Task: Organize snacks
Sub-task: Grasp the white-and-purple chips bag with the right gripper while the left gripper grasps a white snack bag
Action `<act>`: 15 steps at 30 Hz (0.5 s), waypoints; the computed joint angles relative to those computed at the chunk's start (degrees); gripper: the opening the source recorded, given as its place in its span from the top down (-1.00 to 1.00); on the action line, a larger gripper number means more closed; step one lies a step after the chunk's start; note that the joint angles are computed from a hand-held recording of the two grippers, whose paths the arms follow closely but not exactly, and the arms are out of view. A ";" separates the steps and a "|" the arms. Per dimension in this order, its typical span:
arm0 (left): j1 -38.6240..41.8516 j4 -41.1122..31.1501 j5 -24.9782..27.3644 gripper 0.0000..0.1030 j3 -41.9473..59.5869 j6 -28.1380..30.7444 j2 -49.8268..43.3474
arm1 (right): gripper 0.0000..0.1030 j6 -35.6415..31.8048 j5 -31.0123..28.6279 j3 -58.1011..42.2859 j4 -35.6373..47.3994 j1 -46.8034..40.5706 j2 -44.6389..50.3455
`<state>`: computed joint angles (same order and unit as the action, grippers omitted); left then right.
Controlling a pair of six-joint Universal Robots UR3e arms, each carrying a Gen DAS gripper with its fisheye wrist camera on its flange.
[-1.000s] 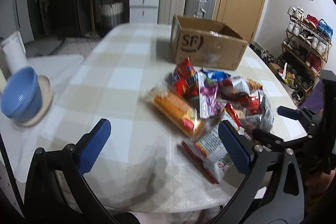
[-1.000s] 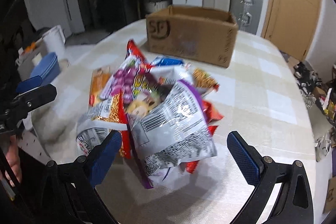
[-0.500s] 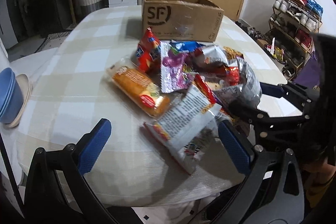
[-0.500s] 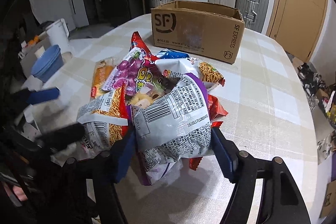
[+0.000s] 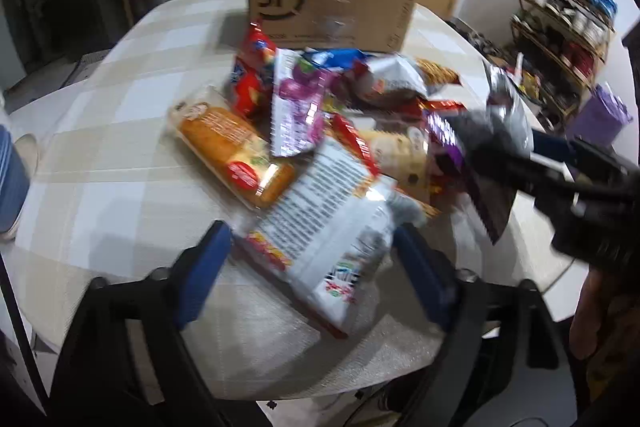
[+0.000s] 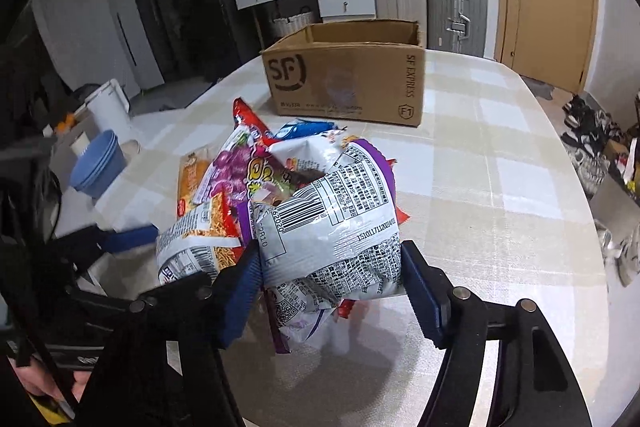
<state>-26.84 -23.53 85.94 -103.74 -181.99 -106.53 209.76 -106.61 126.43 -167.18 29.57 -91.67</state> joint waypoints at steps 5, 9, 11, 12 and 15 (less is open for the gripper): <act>0.18 1.48 -1.16 -0.29 -1.11 1.14 0.65 | -0.34 1.33 0.40 2.21 -1.52 -1.13 -2.63; 1.01 1.92 -2.87 -0.16 -1.75 1.53 1.44 | -0.34 1.64 0.13 2.18 -1.57 -0.91 -2.75; 1.17 1.84 -3.30 -0.05 -1.99 2.16 1.84 | -0.34 1.37 0.17 2.19 -1.29 -0.87 -2.90; 1.18 2.11 -3.37 0.01 -2.70 2.48 2.40 | -0.34 1.34 0.07 2.04 -1.16 -0.78 -2.80; 1.07 3.04 -3.40 0.14 -4.73 3.14 4.09 | -0.34 1.62 -0.14 1.97 -1.06 -0.56 -2.79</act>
<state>-25.76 -20.49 82.54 -108.47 -178.85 -102.43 211.37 -106.75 128.40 -168.24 29.01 -94.47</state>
